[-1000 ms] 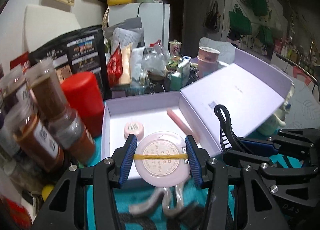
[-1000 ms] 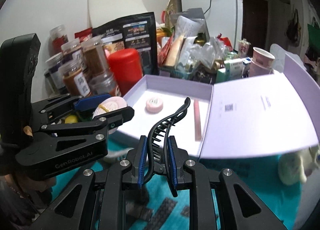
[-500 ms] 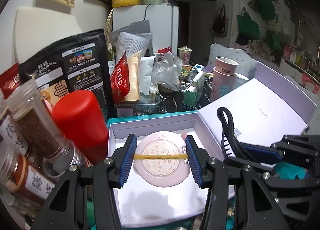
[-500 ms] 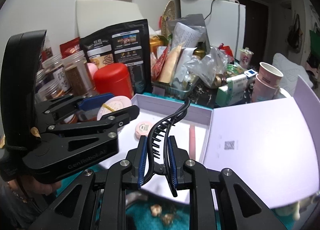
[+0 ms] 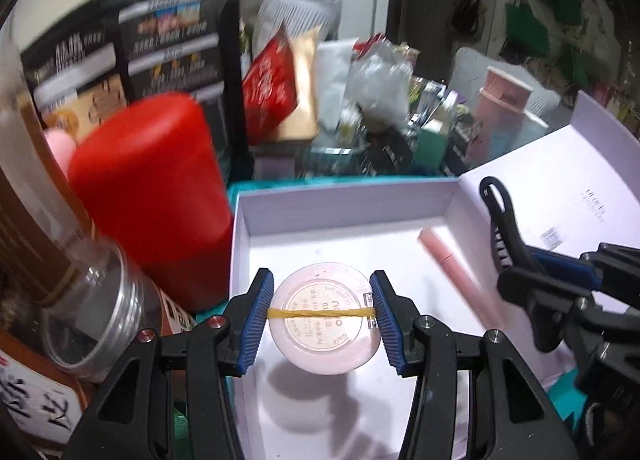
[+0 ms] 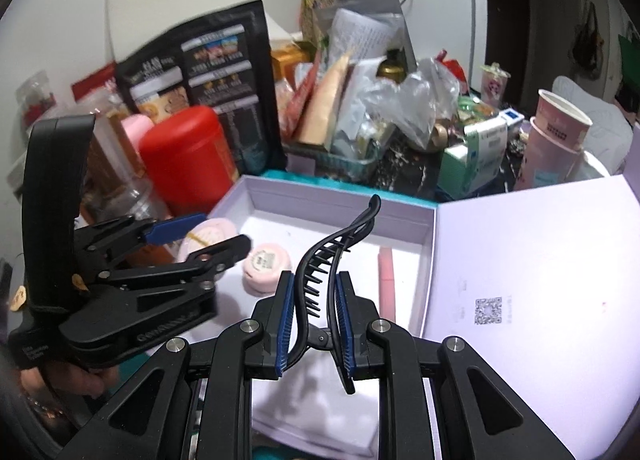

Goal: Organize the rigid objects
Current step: 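Lower the compact and claw clip into the box and open both tools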

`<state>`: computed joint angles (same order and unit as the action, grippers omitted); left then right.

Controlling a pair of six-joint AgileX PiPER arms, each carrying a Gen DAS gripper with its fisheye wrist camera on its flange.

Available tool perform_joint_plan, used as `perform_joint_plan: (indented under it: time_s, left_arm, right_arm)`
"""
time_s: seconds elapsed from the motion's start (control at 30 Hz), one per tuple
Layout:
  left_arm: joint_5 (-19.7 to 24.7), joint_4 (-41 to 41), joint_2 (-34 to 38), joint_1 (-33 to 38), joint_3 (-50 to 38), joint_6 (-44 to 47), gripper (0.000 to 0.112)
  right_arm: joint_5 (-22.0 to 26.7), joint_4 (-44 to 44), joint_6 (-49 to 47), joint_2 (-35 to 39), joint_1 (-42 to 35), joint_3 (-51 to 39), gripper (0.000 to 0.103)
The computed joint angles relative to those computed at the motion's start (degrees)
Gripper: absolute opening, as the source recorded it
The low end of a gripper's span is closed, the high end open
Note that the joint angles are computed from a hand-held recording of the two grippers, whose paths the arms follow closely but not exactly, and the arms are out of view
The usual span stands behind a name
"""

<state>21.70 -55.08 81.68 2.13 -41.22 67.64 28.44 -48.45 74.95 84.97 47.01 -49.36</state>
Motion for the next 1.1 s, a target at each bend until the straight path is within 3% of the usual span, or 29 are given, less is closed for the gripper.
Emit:
perform_joint_plan:
  time_s: [0.5, 0.7, 0.83, 1.1]
  left_arm:
    - [-0.85, -2.89, 4.87, -0.52, -1.41, 1.94, 0.049]
    - [1.38, 9.8, 7.54, -1.88, -4.82, -12.32, 0.05]
    - [0.87, 13.39, 7.72, -3.01, -4.91, -15.79, 0.05]
    - [-0.11, 19.29, 4.44, -4.19, -4.24, -21.64, 0.05]
  right_arm:
    - [-0.65, 2.48, -3.7, 7.54, -2.85, -1.97, 0.02]
    - [0.19, 4.1, -5.52, 7.88, -2.9, -2.49, 0.025]
    - [0.26, 5.13, -6.36, 7.01, -3.01, -1.96, 0.034]
    - [1.39, 7.04, -7.73, 4.0, -2.84, -0.87, 0.036]
